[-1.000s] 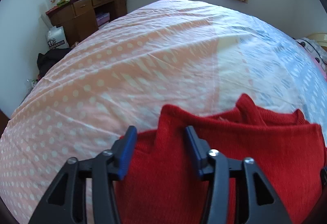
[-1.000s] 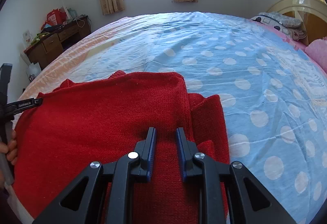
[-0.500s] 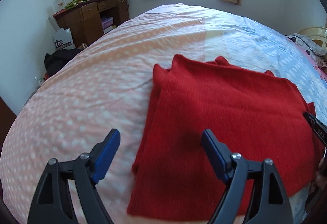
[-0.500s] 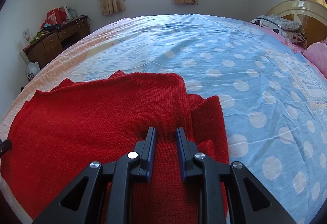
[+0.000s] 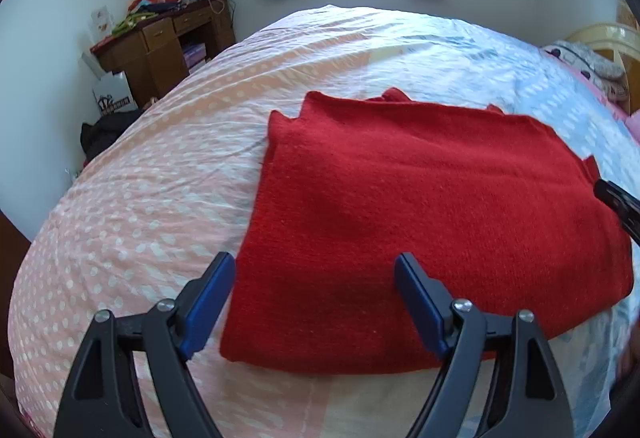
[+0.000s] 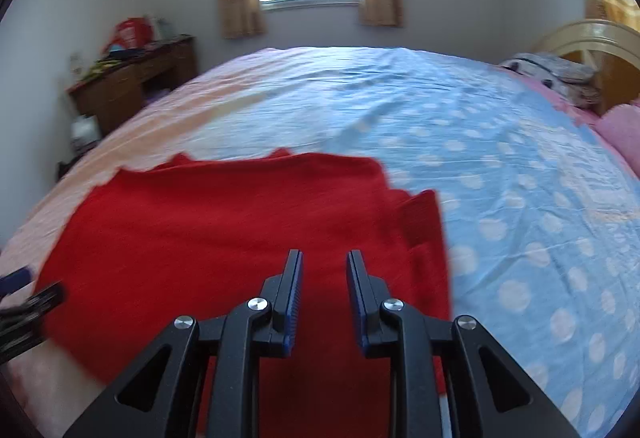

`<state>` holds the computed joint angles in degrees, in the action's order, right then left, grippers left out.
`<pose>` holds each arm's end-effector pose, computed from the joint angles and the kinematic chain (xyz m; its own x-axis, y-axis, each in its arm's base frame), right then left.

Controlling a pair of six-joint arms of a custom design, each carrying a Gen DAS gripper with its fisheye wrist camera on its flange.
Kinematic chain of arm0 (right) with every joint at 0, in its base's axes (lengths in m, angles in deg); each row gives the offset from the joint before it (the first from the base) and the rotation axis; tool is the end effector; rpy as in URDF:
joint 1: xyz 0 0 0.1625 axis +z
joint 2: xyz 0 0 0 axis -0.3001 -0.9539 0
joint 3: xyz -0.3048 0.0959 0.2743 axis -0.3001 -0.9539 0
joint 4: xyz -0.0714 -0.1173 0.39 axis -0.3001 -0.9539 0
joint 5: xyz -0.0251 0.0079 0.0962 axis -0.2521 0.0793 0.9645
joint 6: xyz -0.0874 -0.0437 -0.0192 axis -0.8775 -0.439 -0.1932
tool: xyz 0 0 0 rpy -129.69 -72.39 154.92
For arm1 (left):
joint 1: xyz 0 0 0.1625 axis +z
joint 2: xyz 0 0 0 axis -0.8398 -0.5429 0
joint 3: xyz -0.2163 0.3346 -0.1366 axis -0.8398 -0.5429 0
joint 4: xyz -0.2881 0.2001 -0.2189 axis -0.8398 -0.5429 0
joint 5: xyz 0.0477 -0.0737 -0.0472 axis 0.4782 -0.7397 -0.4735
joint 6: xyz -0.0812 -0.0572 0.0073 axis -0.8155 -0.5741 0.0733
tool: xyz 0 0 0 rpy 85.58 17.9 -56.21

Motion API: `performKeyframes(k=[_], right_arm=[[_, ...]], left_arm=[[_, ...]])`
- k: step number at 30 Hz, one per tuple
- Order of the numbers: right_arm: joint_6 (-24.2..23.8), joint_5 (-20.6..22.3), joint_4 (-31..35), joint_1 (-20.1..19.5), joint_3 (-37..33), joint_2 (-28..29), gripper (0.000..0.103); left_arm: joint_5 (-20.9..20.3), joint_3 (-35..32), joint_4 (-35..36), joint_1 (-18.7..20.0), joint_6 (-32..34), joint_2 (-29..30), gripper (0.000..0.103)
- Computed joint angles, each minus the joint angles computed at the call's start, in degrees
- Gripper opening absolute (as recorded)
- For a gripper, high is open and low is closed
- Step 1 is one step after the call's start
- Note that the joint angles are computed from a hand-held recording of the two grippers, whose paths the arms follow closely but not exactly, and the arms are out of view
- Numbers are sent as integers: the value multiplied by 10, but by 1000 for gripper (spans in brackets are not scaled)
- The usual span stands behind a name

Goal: Fold small clothes

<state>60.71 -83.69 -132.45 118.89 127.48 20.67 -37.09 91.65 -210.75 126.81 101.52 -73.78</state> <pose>0.2037 -0.6625 0.0043 -0.7215 0.1340 0.6793 -0.4680 0.6286 -0.6212 -0.0147 -0.6374 0.2145 -0.6409 0.0522 -0.7658 0.5395 0.7403 -0.4010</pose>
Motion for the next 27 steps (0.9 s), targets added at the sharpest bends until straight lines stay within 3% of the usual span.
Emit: performKeyframes(k=[6,11,21,23,27], right_arm=[[23,2,23,10,30,12,23],[-34,26,-77,-2,24,45,24],[-34,48,-99,-7,35,43,25],[-34,48,-100,-6,35,43,25],[-29,58,-100,-9,41,40,26]], left_arm=[[10,12,-38,-6,17,15,84],[8,17,-47,-6,27,13,84],[-8,28,-39,-4,4,6,84],[-19,36,-25,-1,-18,-4,84],[-79,68,9,16,-96,-43,84]])
